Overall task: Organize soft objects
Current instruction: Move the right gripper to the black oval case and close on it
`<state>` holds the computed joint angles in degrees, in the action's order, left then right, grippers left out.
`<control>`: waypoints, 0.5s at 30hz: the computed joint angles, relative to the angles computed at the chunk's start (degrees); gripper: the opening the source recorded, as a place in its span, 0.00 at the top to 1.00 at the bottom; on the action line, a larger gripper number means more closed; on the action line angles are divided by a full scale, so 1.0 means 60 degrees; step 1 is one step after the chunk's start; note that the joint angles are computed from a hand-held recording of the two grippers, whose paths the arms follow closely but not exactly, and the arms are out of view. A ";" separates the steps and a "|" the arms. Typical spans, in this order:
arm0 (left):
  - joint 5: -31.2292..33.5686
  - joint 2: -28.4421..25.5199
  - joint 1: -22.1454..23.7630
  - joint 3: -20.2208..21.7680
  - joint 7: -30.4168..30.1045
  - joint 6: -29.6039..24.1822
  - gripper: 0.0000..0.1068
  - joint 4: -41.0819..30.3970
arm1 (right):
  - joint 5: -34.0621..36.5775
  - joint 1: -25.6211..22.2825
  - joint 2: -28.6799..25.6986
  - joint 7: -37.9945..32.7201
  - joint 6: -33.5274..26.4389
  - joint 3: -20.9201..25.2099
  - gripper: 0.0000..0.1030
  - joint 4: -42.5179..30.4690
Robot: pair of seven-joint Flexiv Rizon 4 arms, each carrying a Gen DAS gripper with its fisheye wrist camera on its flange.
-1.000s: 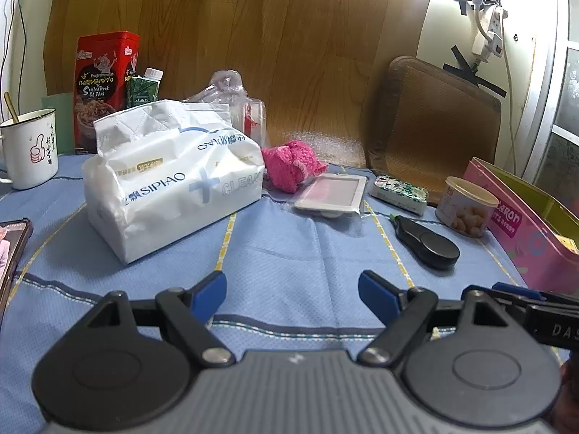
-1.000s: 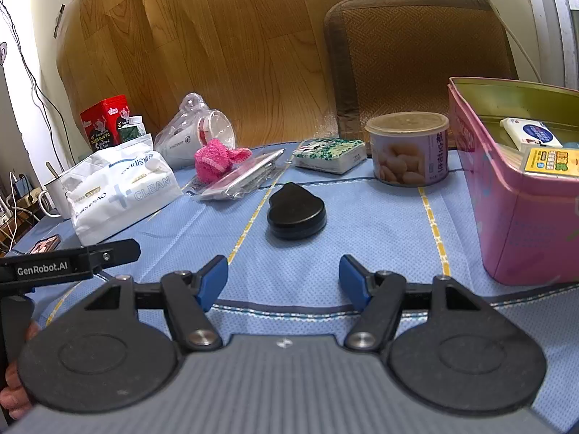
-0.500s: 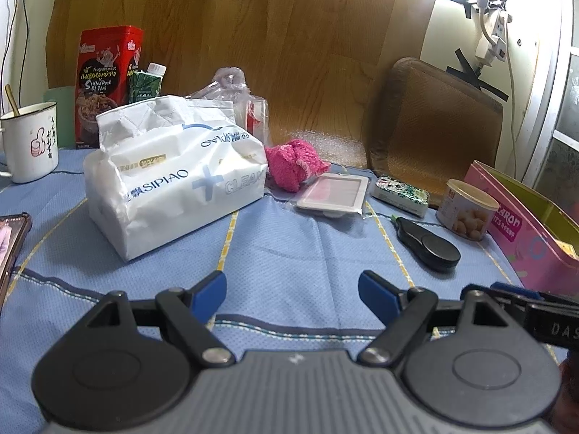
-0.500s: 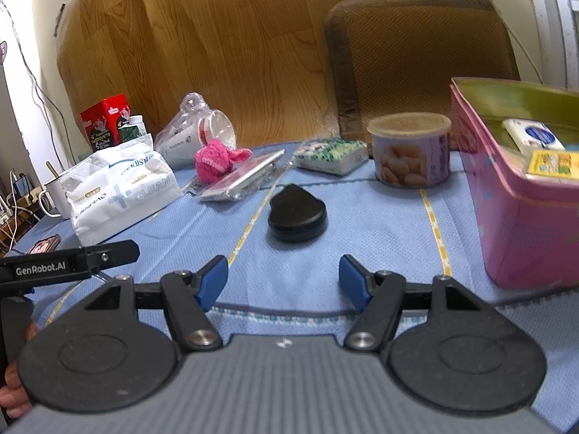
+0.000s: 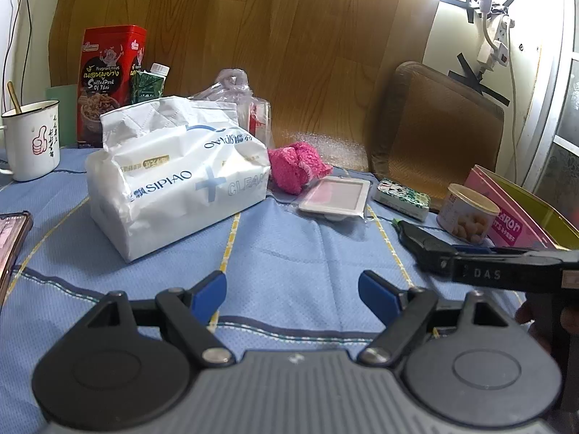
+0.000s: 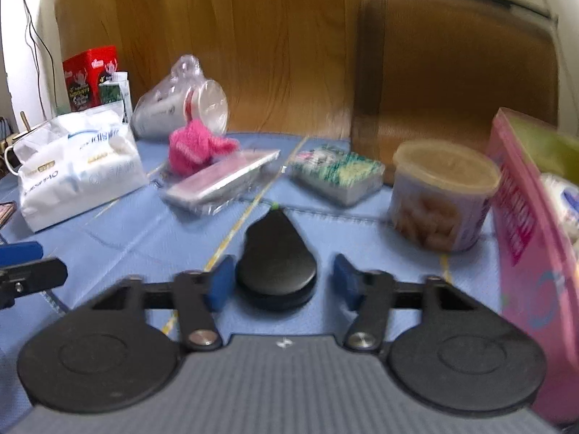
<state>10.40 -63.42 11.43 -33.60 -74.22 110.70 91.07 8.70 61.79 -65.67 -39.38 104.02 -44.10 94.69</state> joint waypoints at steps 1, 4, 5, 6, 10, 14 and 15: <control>-0.0002 0.0004 -0.0008 0.0009 0.0000 -0.0004 0.22 -0.0003 | 0.0020 -0.0008 0.0101 -0.0007 0.0064 0.0101 0.50 0.0084; -0.0013 0.0023 -0.0018 0.0020 0.0024 -0.0066 0.22 -0.0004 | 0.0335 0.0172 0.0307 -0.0152 0.0552 0.0331 0.50 0.0529; -0.0036 0.0041 -0.0041 0.0051 0.0031 -0.0071 0.22 -0.0001 | 0.0471 0.0331 0.0342 -0.0252 0.0668 0.0323 0.50 0.0714; -0.0059 0.0063 -0.0067 0.0089 0.0035 -0.0065 0.22 0.0010 | 0.0620 0.0492 0.0395 -0.0365 0.0827 0.0357 0.49 0.0919; -0.0129 0.0157 -0.0179 0.0232 0.0117 -0.0139 0.22 0.0028 | 0.1382 0.1227 0.0438 -0.0885 0.1344 0.0301 0.49 0.1567; -0.0163 0.0183 -0.0224 0.0275 0.0219 -0.0129 0.22 0.0041 | 0.1938 0.1481 0.0645 -0.1376 0.1751 0.0695 0.49 0.1812; -0.0156 0.0176 -0.0208 0.0254 0.0234 -0.0117 0.21 0.0047 | 0.2106 0.1690 0.0526 -0.1527 0.1679 0.0536 0.49 0.1806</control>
<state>9.47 -62.37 10.18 -32.08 -72.81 110.00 91.35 21.34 71.93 -62.51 -48.54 114.10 -40.89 105.53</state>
